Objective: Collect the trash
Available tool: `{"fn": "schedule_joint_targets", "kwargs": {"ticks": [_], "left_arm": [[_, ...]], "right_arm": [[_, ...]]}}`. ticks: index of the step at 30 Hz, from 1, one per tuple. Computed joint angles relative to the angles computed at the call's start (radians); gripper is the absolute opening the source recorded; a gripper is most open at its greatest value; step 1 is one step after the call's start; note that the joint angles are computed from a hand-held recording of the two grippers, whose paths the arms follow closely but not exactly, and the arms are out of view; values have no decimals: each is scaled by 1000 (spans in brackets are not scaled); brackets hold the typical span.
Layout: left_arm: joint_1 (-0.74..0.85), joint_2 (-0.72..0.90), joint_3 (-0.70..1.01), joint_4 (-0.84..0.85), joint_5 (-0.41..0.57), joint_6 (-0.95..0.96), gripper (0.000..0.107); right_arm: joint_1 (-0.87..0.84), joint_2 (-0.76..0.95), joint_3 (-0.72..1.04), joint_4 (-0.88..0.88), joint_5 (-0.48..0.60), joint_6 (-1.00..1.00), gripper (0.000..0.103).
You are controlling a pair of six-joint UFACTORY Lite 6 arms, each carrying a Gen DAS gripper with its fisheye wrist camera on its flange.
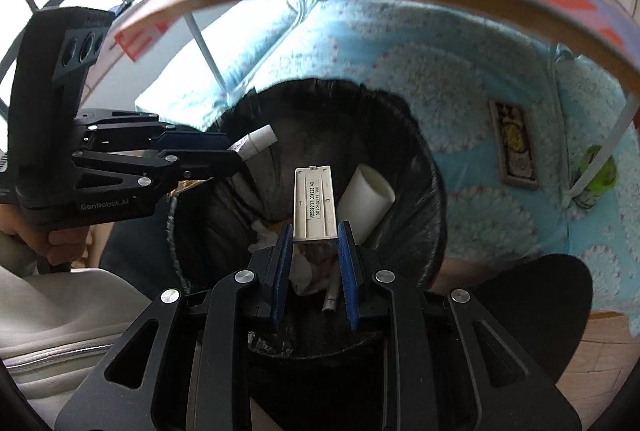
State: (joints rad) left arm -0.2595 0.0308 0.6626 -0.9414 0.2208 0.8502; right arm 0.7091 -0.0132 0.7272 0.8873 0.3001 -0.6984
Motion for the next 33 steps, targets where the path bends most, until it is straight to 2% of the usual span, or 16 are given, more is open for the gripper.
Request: {"fn": "schedule_joint_targets", "kwargs": {"ticks": [2, 8, 10, 14, 16, 18, 21, 26, 27, 29, 31, 33], "left_arm": [[-22, 23, 6, 33, -16, -32, 22], [-25, 59, 15, -13, -23, 15, 22], [-41, 56, 13, 33, -47, -29, 22], [-46, 70, 30, 73, -33, -63, 23], [-51, 72, 36, 99, -29, -90, 27], [-53, 65, 38, 131, -31, -130, 53], [-27, 31, 29, 38, 4, -33, 54], [-12, -66, 20, 170, 49, -153, 54], [-8, -86, 20, 186, 61, -164, 54], [5, -138, 19, 211, 98, -186, 54], [27, -201, 21, 214, 155, -194, 54], [43, -255, 27, 232, 208, -214, 60]], "right_arm": [[4, 25, 8, 15, 3, -10, 23], [1, 47, 9, 77, 14, -66, 24], [-1, 54, 13, 87, 20, -78, 24], [-16, 62, 14, 129, 21, -124, 26], [-23, 53, 7, 147, 19, -141, 33], [-32, 42, -1, 160, 20, -154, 33], [-50, 27, -8, 172, 28, -166, 34], [-83, -39, -6, 84, 84, -93, 35], [-88, -54, -3, 60, 96, -73, 37], [-104, -97, 9, 8, 148, -39, 50], [-99, -140, 25, -85, 180, 34, 59], [-95, -188, 46, -168, 216, 102, 64]]}}
